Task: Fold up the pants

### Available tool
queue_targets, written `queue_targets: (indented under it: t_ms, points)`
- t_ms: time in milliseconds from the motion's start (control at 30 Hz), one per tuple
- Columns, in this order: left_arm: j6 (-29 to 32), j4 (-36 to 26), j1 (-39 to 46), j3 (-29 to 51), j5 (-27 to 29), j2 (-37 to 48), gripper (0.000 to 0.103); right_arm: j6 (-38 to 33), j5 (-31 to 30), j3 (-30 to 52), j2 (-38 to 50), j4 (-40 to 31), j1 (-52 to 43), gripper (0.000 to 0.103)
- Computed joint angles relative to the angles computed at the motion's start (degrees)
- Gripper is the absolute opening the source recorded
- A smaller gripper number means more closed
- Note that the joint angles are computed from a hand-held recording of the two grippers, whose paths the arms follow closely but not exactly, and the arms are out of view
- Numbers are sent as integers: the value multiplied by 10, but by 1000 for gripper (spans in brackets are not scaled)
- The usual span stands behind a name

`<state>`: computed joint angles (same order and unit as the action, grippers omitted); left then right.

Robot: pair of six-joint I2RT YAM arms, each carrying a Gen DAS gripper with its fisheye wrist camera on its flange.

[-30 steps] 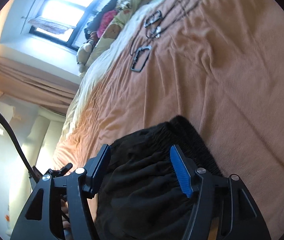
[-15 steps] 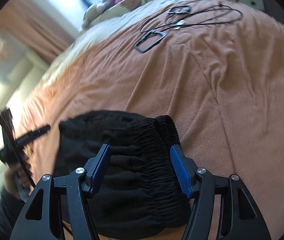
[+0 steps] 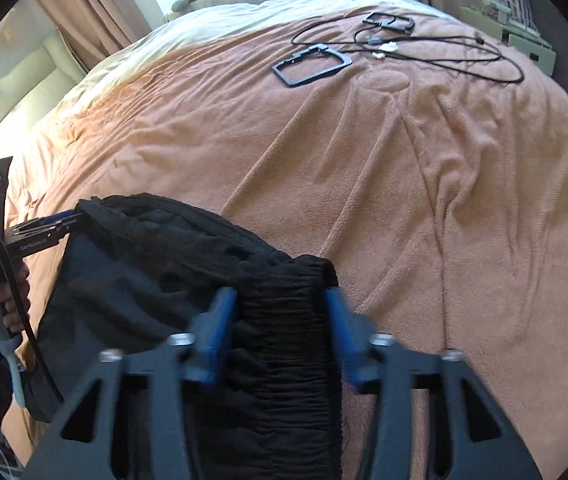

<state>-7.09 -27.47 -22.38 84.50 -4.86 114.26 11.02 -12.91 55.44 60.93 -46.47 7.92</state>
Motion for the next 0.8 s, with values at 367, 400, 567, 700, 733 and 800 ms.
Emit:
queue_targets:
  t_ms: [367,400,567,700,733,800]
  points:
    - [-61,-38,3,78,-11,45,5,43,20,-21,-26,39,3,24]
    - [-62,-53,3,97,-16,61,5,47,25,-19,-15,42,8,25]
    - [-71,-87,2,146,-30,103,11,63,20,-17,37,62,5,28]
    - [-73,-127,6,157,-24,93,53,75,-20,-18,32,50,-21,54]
    - [-76,-111,11,129,-11,68,66,70,-44,-16,23,42,-36,55]
    - [-75,-92,16,92,1,35,70,55,-85,-25,-13,28,-63,66]
